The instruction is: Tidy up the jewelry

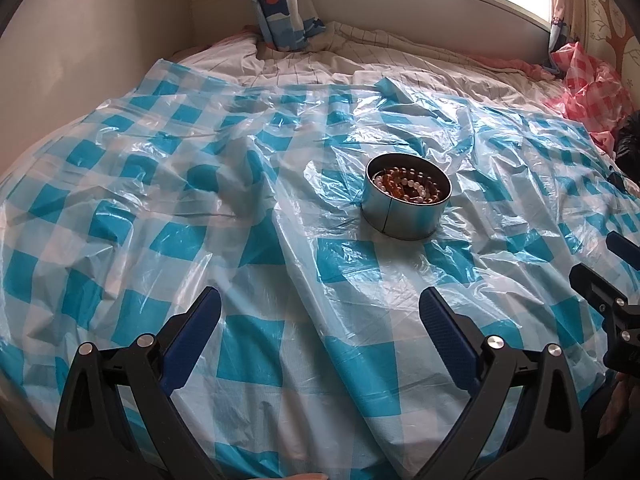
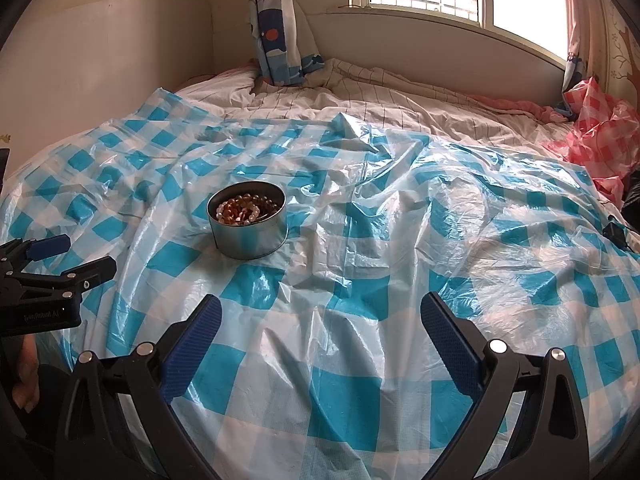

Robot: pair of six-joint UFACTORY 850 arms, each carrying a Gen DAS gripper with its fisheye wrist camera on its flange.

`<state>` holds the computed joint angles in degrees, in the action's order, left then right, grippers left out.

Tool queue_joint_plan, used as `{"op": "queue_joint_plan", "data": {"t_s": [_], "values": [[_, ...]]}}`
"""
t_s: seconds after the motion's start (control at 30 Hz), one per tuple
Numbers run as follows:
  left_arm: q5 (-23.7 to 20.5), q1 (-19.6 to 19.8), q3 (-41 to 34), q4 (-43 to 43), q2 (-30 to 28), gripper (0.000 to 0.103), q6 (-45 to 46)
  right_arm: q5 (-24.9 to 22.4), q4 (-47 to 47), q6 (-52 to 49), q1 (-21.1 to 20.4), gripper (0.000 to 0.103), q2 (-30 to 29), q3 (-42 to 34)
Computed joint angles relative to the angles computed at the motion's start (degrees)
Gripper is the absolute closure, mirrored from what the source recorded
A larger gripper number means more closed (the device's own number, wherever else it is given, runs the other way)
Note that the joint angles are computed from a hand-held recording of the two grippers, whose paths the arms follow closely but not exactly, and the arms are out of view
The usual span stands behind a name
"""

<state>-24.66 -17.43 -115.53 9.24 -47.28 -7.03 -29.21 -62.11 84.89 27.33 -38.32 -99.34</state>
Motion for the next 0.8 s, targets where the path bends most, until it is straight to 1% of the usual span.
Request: {"op": "queue_joint_plan", "data": {"t_s": [0.13,0.2,0.27,0.3,0.33,0.37,0.4,0.47,0.53,0.57,0.6,0.67,0.8], "values": [[-0.63,0.17,-0.55,-1.98,-0.32,0.008,1.85,-0.16,0.43,-0.62,-0.01,0.008,-0.12,-0.30],[-2.56,0.58,-2.64,-5.97,-1.35,0.008,6.06,-0.15,0.42,-0.62,-0.01,0.008,-0.15,-0.33],[-2.98,0.68,-2.77,-7.76,-1.37,0.008,8.45,-0.19,0.47,-0.66,0.00,0.008,-0.17,-0.35],[-0.79,0.95,-0.75,-10.42,-0.13,0.008,11.01,-0.19,0.53,-0.73,-0.01,0.008,-0.19,-0.41],[1.42,1.27,1.45,-15.48,1.23,0.008,15.81,-0.18,0.39,-0.56,0.00,0.008,-0.15,-0.29],[2.31,1.53,2.14,-18.70,1.75,0.008,18.94,-0.18,0.47,-0.66,-0.01,0.008,-0.17,-0.35],[2.89,1.62,2.62,-19.53,2.10,0.008,19.82,-0.19,0.57,-0.77,-0.02,0.008,-0.20,-0.44],[3.97,1.35,3.60,-16.38,2.70,0.008,16.63,-0.16,0.72,-0.92,-0.05,0.008,-0.21,-0.46],[3.71,1.36,3.01,-14.04,2.42,0.008,13.92,-0.15,0.76,-1.06,-0.06,0.008,-0.18,-0.45],[3.25,1.36,2.48,-12.88,2.13,0.008,12.57,-0.14,0.62,-0.96,-0.07,0.008,-0.18,-0.44],[1.82,1.38,1.20,-11.55,1.37,0.008,10.85,-0.13,0.66,-1.00,-0.08,0.008,-0.18,-0.45],[-0.51,1.75,-0.90,-13.29,0.09,0.008,11.82,-0.12,0.77,-1.10,-0.09,0.008,-0.18,-0.46],[-0.75,1.95,-1.16,-11.63,-0.12,0.008,9.10,-0.14,0.74,-1.14,-0.10,0.008,-0.17,-0.44]]}}
